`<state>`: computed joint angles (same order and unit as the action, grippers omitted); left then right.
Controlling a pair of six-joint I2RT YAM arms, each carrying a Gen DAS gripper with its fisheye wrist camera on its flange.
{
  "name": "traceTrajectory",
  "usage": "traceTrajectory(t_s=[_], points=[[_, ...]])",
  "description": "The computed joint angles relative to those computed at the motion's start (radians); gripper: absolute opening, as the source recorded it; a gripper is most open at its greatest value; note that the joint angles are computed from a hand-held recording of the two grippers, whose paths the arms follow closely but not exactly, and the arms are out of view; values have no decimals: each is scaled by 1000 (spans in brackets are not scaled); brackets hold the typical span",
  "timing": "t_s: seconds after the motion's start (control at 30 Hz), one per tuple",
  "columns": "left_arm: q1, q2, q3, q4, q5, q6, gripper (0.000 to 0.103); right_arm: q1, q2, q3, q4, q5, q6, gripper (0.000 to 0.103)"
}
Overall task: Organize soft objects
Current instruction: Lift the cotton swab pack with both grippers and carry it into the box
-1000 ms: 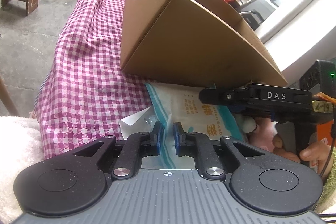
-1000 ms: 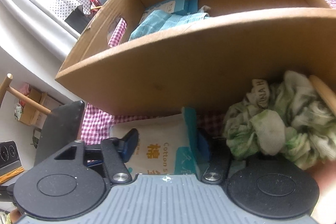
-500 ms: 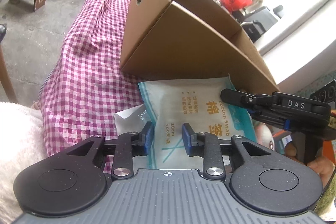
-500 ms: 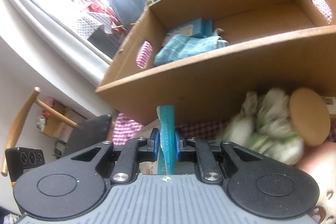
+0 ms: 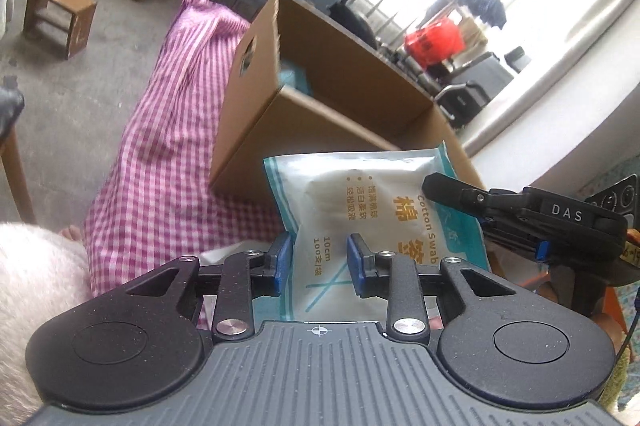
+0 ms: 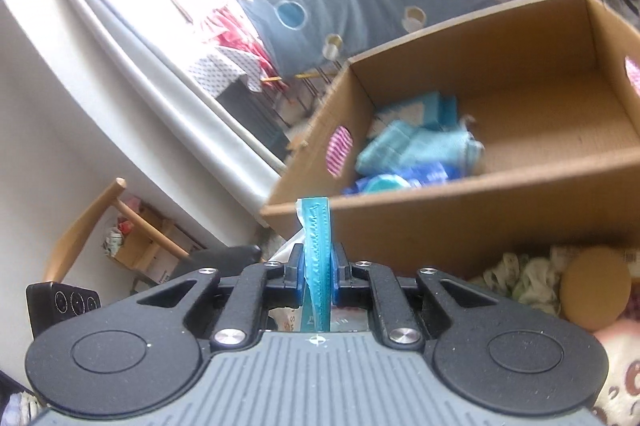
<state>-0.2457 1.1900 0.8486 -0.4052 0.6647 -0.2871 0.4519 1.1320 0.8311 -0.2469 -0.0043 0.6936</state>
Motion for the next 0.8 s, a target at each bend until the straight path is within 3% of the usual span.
traceTrajectory(t_s=[0.2,0.37,0.63,0.8], points=[[-30,-32,86,-11,-43,-16,29,-18,-48,57,-18,-14,-61,13],[-78,30,213,-19,-69,6,29,-97,-50,143,-37,-75,-121,13],[-156,349,589,-87,-71,24,29,-351,64,334,-103,-278,-215,13],[-210,671,983,-256,-71,53,29,-541,257,495,-155,-427,-264,13]])
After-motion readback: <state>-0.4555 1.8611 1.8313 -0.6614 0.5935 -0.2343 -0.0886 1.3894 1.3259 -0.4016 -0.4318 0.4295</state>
